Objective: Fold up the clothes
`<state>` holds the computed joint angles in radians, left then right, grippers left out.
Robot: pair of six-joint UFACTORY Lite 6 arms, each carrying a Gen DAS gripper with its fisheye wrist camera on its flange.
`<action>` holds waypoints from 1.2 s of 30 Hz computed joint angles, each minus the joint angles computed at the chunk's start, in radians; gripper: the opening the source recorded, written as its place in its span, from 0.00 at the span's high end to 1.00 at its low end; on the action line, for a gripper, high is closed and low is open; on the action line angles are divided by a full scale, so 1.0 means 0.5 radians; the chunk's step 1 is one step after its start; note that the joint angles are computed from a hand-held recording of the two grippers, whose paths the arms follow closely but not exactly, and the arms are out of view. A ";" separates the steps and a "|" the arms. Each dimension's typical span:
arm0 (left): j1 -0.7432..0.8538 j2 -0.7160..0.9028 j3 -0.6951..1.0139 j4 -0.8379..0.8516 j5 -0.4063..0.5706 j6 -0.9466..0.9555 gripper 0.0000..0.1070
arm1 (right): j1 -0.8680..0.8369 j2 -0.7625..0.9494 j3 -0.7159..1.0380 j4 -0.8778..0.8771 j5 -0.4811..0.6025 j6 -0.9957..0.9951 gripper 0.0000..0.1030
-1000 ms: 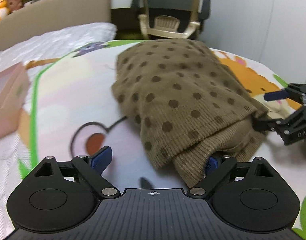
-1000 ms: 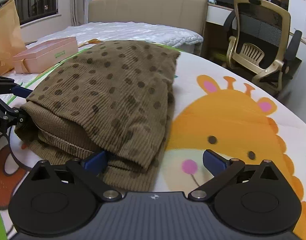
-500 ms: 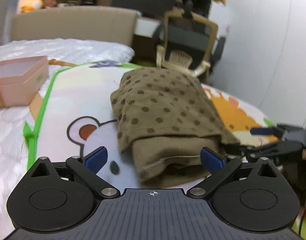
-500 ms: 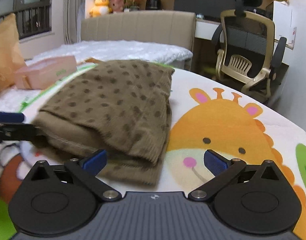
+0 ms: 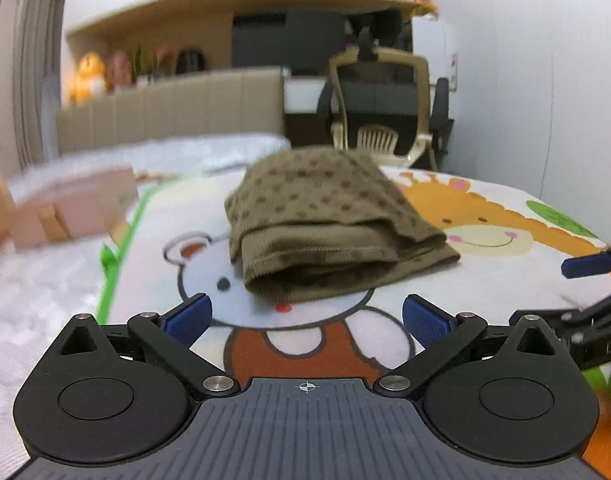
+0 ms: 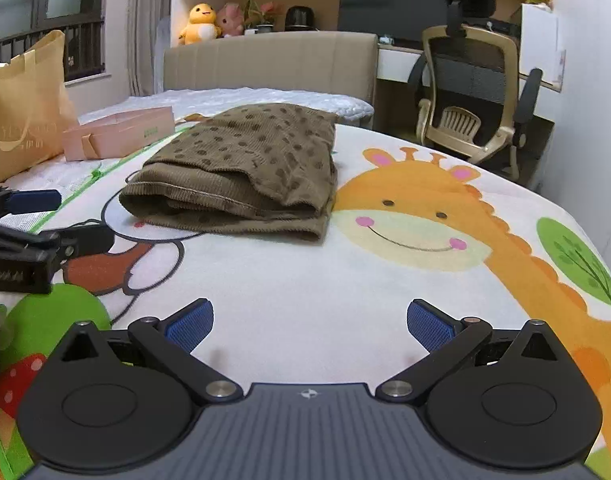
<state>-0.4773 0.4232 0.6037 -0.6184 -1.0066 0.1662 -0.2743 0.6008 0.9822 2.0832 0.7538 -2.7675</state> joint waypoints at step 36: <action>0.039 0.025 -0.003 0.083 0.033 -0.045 0.04 | 0.077 0.134 0.204 -0.003 -0.296 0.207 0.00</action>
<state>-0.4576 0.4358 0.6020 -0.5769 -0.9903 0.1436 -0.2355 0.6676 1.0842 2.0817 0.6059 -2.6639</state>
